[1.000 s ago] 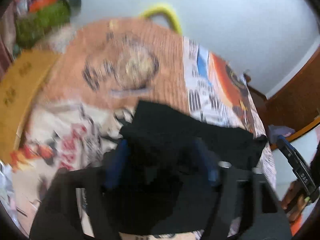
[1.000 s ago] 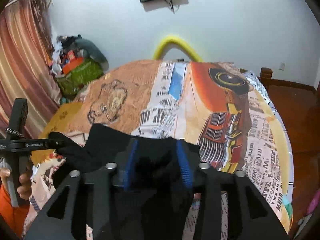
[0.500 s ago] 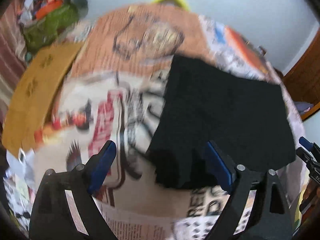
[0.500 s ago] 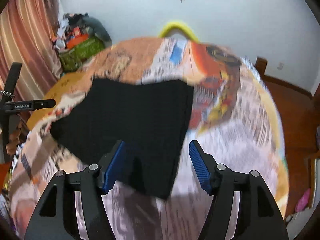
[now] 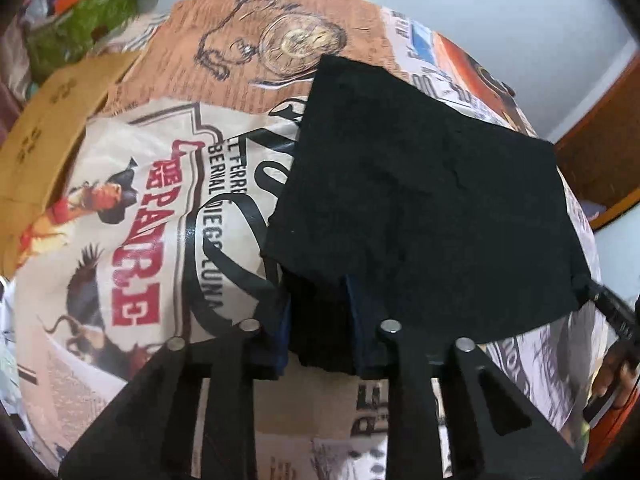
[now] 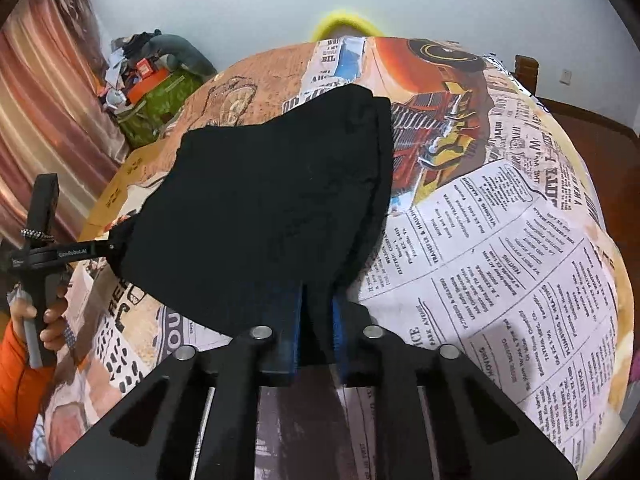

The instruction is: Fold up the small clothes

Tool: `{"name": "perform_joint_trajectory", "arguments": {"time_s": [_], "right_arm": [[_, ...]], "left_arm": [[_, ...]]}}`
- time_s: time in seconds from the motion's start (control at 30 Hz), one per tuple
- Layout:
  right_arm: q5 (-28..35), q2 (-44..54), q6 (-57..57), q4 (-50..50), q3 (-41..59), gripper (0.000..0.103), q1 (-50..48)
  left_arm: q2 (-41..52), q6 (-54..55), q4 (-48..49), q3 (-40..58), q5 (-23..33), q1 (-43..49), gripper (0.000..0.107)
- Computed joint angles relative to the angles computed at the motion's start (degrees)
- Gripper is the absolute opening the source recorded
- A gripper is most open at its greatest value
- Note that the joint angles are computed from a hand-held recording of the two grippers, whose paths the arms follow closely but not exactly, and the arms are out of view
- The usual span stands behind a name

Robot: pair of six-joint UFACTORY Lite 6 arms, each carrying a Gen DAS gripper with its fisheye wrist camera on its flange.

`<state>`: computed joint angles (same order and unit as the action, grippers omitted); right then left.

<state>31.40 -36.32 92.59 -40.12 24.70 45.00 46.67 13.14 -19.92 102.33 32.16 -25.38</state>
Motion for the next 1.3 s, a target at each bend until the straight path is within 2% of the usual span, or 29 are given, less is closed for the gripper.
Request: {"name": "perform_joint_trajectory", "arguments": {"time_s": [0.2,0.37,0.47,0.53,0.57,0.63,0.67,0.7,0.73,0.83,0.97,1.03,1.1,1.17,1.3], "right_arm": [[12.05,-7.36,9.70,-2.34,-2.72,0.008,13.27],[25.20,-9.06,22.16,-2.76,-2.77,0.008,31.33],[30.70,-4.87,23.92,-0.84,0.13,0.011,38.97],[34.87,-0.79,22.88,0.30,3.22,0.011,42.02],[37.16,1.27,21.42,0.87,5.28,0.013,42.93],[39.92,2.37,19.49,0.21,7.66,0.024,43.78],[41.34,2.67,18.75,-0.83,8.90,0.033,43.86],[42.11,2.41,18.26,-1.95,9.33,0.041,43.89],[42.24,2.50,17.16,-3.36,10.10,0.043,42.99],[36.86,2.48,12.15,-7.12,11.21,0.046,36.01],[21.34,6.91,5.40,-9.87,12.60,0.046,21.66],[14.94,10.93,3.52,-11.02,13.87,0.046,16.63],[8.14,15.53,0.70,-11.40,15.14,0.046,11.15],[1.39,20.04,-1.77,-10.99,16.29,0.046,5.69],[-4.86,25.65,-3.14,-11.06,17.70,0.046,1.00]], "left_arm": [[-14.32,9.62,-6.88,-17.80,-2.01,-0.50,0.018],[-25.34,14.93,-10.73,-32.16,-2.97,-0.96,0.018],[-30.25,8.38,-3.44,-37.37,-4.55,-2.84,0.019],[-32.95,3.94,1.42,-39.16,-5.67,-3.49,0.026],[-34.44,1.32,4.06,-39.65,-5.80,-3.78,0.028],[-36.33,-5.00,10.34,-39.37,-6.39,-4.47,0.031],[-36.63,-7.76,13.42,-38.50,-6.76,-4.76,0.032],[-36.22,-9.05,14.81,-37.00,-6.70,-5.08,0.038],[-35.78,-8.91,14.69,-35.44,-6.55,-5.28,0.043],[-32.05,-8.17,13.86,-29.04,-5.68,-6.97,0.048],[-22.42,-5.58,11.19,-17.89,-4.18,-10.33,0.059],[-16.09,-5.20,10.78,-11.28,-3.01,-11.56,0.060],[-8.49,-8.71,14.37,-3.35,-1.91,-13.12,0.060],[-0.58,-9.98,15.75,5.62,0.99,-13.79,0.060],[9.97,-10.65,15.02,17.97,4.85,-12.74,0.061]]}}
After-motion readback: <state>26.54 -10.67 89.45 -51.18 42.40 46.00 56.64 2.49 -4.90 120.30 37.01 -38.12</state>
